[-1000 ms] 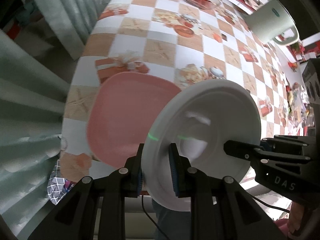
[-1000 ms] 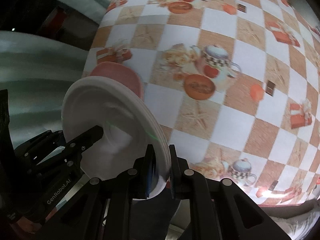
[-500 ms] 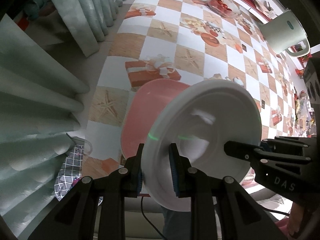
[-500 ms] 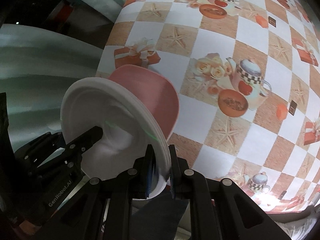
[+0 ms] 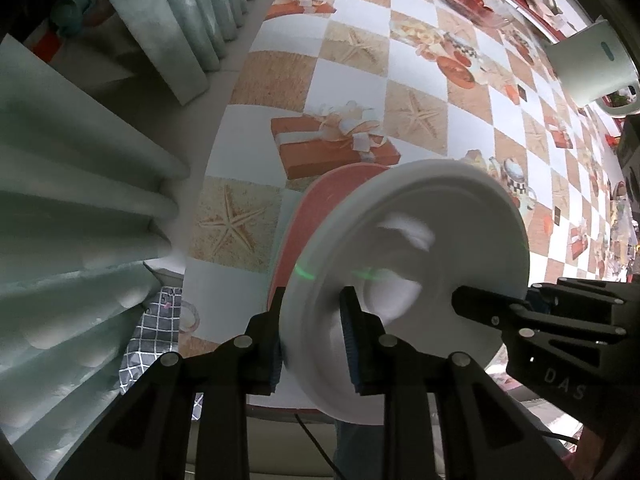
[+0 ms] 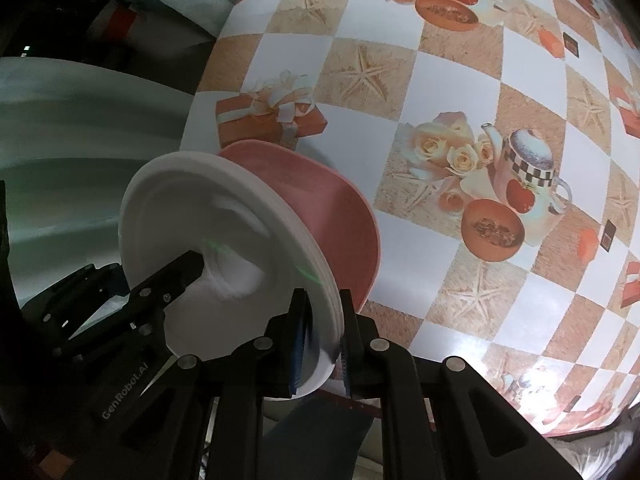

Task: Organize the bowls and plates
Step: 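Lower the white plates onto the pink plate and open both grippers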

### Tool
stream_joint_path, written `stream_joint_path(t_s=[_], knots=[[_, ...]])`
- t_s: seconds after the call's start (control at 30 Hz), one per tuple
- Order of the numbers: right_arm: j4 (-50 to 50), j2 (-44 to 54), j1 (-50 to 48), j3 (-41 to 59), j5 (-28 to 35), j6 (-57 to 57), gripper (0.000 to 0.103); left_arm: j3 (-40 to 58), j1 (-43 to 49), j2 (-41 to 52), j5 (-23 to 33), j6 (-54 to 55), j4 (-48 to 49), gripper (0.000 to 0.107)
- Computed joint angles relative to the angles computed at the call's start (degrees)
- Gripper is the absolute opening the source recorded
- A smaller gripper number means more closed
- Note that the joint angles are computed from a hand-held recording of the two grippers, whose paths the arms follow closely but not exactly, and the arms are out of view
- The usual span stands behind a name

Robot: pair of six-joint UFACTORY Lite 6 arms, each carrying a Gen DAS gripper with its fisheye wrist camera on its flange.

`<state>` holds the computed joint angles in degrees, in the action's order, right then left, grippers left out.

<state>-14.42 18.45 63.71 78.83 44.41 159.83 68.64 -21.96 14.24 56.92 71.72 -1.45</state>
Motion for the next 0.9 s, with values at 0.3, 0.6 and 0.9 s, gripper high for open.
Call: stream_joint_path(t_s=[0.3, 0.6, 0.9], knots=[[2.1, 0.3, -1.9, -0.1, -1.2, -5.4, 0.019, -6.1, 0.3, -4.8, -5.4, 4.5, -2.4, 0.066], [4.2, -0.2, -0.2, 3.6, 8.9, -6.9, 0.087, -5.5, 1.8, -5.4, -8.8, 3.3, -2.6, 0.088], [3.1, 3.6, 3.4, 16.8, 23.8, -10.2, 0.103, -5.2, 9.2, -12.6, -0.8, 20.8, -13.1, 0.097]])
